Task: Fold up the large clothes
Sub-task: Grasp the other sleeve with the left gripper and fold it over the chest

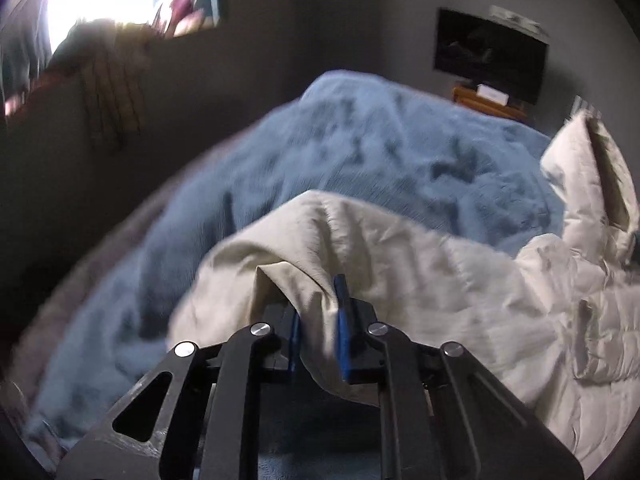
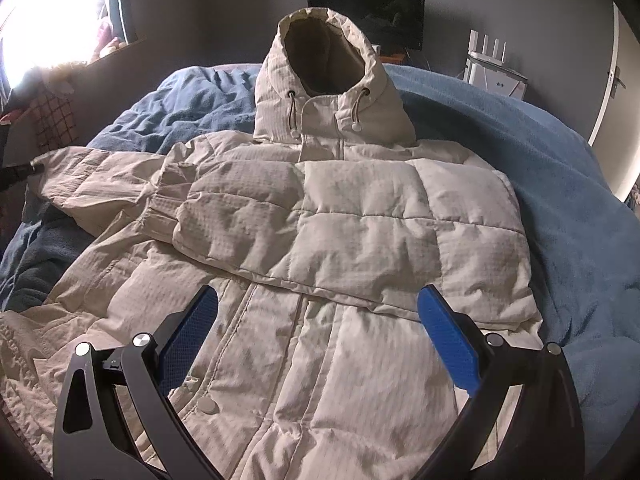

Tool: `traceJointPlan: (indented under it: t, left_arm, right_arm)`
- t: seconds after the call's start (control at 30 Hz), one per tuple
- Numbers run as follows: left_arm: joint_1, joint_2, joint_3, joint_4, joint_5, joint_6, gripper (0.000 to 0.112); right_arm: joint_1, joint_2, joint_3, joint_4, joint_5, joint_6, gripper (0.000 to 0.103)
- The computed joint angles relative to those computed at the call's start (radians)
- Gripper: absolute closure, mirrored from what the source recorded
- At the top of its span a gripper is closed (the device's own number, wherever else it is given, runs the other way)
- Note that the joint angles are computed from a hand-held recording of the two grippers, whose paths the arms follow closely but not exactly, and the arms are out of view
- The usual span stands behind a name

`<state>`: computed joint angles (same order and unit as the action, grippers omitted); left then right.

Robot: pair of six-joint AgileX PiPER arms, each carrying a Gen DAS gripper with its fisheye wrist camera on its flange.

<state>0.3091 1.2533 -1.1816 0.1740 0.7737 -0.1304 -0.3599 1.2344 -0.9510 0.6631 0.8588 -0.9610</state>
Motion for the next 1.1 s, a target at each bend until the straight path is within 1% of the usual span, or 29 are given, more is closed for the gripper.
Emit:
traceJointPlan:
  t: [0.1, 0.17, 0.27, 0.33, 0.4, 0.5, 0.57, 0.6, 0.67, 0.77, 0.8, 0.87, 0.93, 0.97, 1.0, 1.03, 1.07, 1.1]
  left_arm:
    - [-0.098, -0.040, -0.062, 0.036, 0.051, -0.039, 0.098]
    - [-0.211, -0.061, -0.118, 0.092, 0.098, -0.099, 0.098]
    - [-0.434, -0.063, -0.216, 0.212, 0.182, -0.214, 0.098]
    - [-0.608, -0.042, -0.281, 0.310, 0.245, -0.303, 0.098]
    - [-0.758, -0.003, -0.340, 0.380, 0.291, -0.371, 0.098]
    - [-0.950, 0.093, -0.402, 0.483, 0.333, -0.455, 0.098]
    - [-1.046, 0.147, -0.410, 0.536, 0.345, -0.515, 0.098]
    - [-1.077, 0.166, -0.406, 0.548, 0.349, -0.539, 0.098]
    - [-1.142, 0.255, -0.437, 0.565, 0.365, -0.588, 0.098]
    - [-1.203, 0.364, -0.467, 0.553, 0.366, -0.637, 0.098]
    - [-1.210, 0.395, -0.469, 0.534, 0.354, -0.651, 0.098]
    - [-1.215, 0.417, -0.439, 0.513, 0.328, -0.686, 0.098]
    - [-1.218, 0.452, -0.423, 0.486, 0.308, -0.718, 0.097]
    - [-1.220, 0.466, -0.416, 0.471, 0.301, -0.726, 0.093]
    - [-1.219, 0.474, -0.407, 0.447, 0.289, -0.720, 0.092]
    - [-1.219, 0.477, -0.395, 0.422, 0.278, -0.715, 0.083]
    - [-1.221, 0.474, -0.382, 0.396, 0.273, -0.708, 0.055]
    - [-1.234, 0.459, -0.358, 0.403, 0.269, -0.722, 0.041]
  right_arm:
    - [-0.029, -0.013, 0.001, 0.028, 0.022, -0.030, 0.007]
    - [-0.057, -0.022, 0.003, 0.049, 0.042, -0.051, 0.007]
    - [-0.094, -0.028, 0.002, 0.068, 0.071, -0.076, 0.007]
    - [-0.120, -0.035, 0.004, 0.070, 0.081, -0.093, 0.007]
    - [-0.150, -0.041, 0.010, 0.081, 0.088, -0.120, 0.007]
    - [-0.213, -0.045, 0.017, 0.107, 0.106, -0.173, 0.007]
    - [-0.264, -0.049, 0.026, 0.133, 0.109, -0.227, 0.007]
    - [-0.283, -0.047, 0.031, 0.143, 0.110, -0.248, 0.007]
    - [-0.332, -0.033, 0.043, 0.174, 0.119, -0.301, 0.007]
    - [-0.377, 0.002, 0.052, 0.198, 0.137, -0.348, 0.007]
    - [-0.390, 0.023, 0.055, 0.207, 0.145, -0.366, 0.007]
    - [-0.405, 0.063, 0.054, 0.211, 0.151, -0.381, 0.007]
    - [-0.404, 0.093, 0.049, 0.200, 0.150, -0.369, 0.007]
    - [-0.404, 0.121, 0.037, 0.188, 0.152, -0.352, 0.007]
    - [-0.406, 0.136, 0.032, 0.183, 0.158, -0.343, 0.007]
    - [-0.411, 0.160, 0.019, 0.177, 0.171, -0.330, 0.007]
    - [-0.416, 0.180, 0.006, 0.175, 0.182, -0.316, 0.007]
    - [-0.424, 0.203, -0.010, 0.174, 0.194, -0.297, 0.007]
